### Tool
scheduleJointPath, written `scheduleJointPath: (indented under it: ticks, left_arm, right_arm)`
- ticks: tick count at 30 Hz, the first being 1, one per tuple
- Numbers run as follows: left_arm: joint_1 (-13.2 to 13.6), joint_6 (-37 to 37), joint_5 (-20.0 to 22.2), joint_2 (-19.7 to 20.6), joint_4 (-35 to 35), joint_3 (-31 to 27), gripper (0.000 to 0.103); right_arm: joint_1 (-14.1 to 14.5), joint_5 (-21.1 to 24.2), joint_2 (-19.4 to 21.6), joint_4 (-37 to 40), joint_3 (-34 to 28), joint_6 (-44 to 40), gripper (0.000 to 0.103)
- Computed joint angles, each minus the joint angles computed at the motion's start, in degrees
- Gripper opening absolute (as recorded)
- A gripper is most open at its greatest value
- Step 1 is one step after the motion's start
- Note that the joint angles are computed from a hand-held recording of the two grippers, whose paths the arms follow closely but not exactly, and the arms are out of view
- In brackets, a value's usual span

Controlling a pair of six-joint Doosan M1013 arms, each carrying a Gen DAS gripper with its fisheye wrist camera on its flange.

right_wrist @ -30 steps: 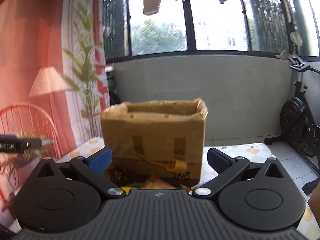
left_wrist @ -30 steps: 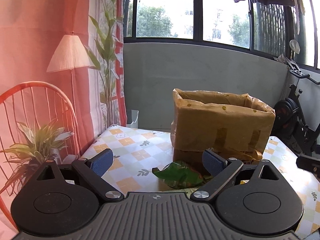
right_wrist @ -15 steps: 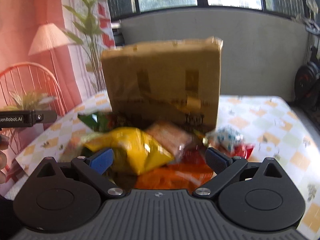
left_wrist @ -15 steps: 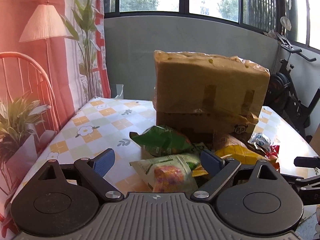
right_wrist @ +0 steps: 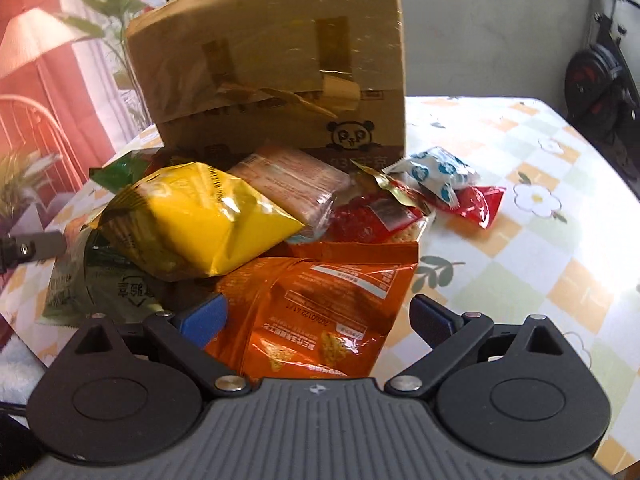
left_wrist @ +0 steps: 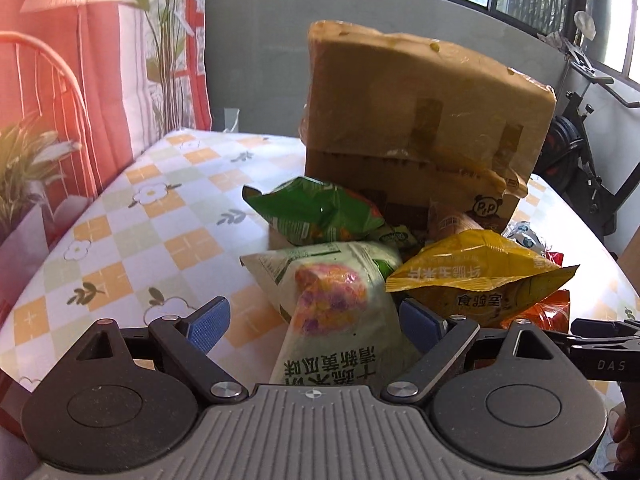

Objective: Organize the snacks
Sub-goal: 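Grasp the green snack bag with the left gripper while the right grasps the orange chip bag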

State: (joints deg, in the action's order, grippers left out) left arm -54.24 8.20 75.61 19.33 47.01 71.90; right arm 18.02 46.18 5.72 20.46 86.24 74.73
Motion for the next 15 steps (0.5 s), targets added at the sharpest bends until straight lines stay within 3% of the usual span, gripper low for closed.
scheduleJointPath:
  ticks: [4,10,15]
  left_arm:
    - [0.6,-0.1,-0.1,0.1,-2.0,-0.1,0.09]
    - [1.1,-1.9,0.7,0.2,0.8,-0.1,0.089]
    - [2.7,-3.7,-5.8,-0.7,-2.8,1.8,0.089]
  right_arm:
    - [0.0,0.1,-0.3,1.1,0.2,-1.6,0.092]
    - [-0.4,0.1,-0.1,2.5,0.3,-2.2,0.09]
    - [-0.7,0.5,0.1,3.3,0.3,-1.9,0.091]
